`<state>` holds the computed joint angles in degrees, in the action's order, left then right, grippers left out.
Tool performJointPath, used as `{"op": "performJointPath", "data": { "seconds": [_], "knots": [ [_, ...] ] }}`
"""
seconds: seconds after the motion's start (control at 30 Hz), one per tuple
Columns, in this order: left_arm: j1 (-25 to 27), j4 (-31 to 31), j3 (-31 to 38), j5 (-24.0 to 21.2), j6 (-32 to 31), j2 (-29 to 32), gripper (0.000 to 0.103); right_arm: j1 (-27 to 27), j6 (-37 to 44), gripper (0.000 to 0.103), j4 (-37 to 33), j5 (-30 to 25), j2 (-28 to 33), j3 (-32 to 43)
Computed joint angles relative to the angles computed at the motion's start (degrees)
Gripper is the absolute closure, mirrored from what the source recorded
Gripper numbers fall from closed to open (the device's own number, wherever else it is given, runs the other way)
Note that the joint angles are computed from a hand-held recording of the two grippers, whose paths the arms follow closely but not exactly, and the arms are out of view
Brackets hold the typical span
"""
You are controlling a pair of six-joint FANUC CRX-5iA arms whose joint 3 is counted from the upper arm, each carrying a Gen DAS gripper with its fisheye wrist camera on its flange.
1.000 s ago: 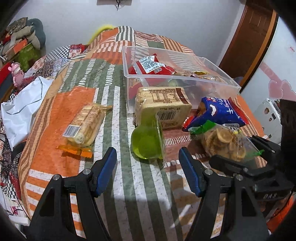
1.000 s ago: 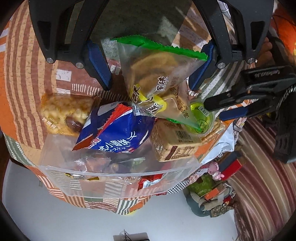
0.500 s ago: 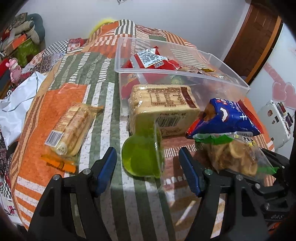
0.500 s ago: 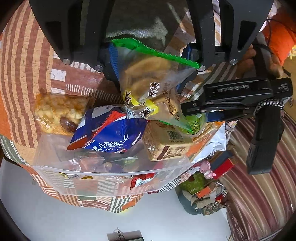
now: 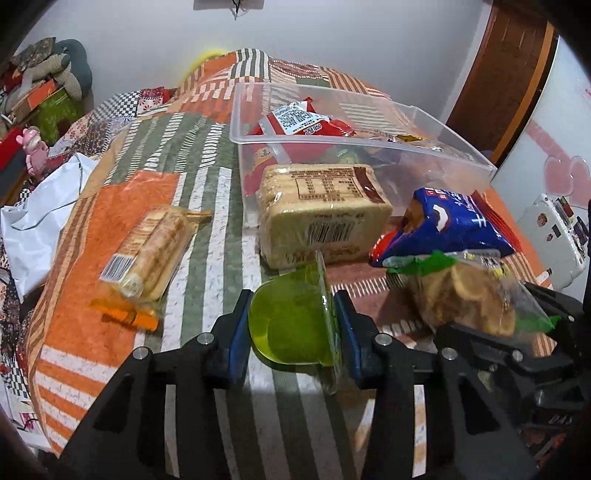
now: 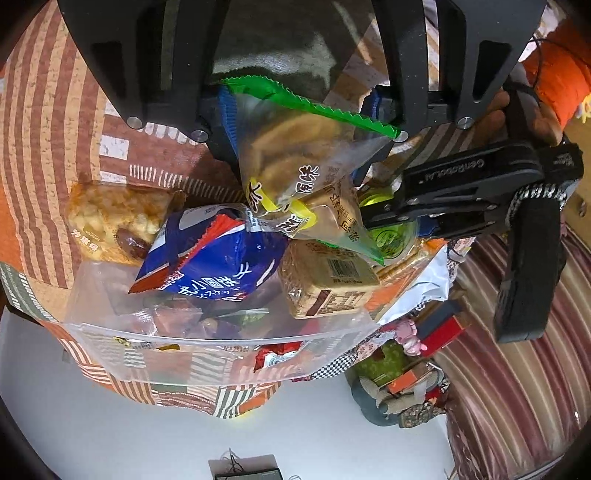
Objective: Organize snacks
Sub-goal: 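Lift and carry the green cup and cookie bag over the clear box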
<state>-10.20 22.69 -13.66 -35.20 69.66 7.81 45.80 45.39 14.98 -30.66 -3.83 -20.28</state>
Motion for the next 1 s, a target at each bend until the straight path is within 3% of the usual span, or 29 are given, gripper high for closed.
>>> {"op": "performJointPath", "data": {
  "seconds": [0.63,1.0],
  "knots": [
    [2.1,1.4,-4.3,1.7,-0.5,-8.0,0.061,2.3,-4.8,0.056,7.8,1.0,-1.5,-0.7],
    [1.1,2.5,-1.2,3.6,-1.7,-7.8,0.061,0.4,-13.5,0.056,19.8,3.1,-2.5,-1.6]
  ]
}}
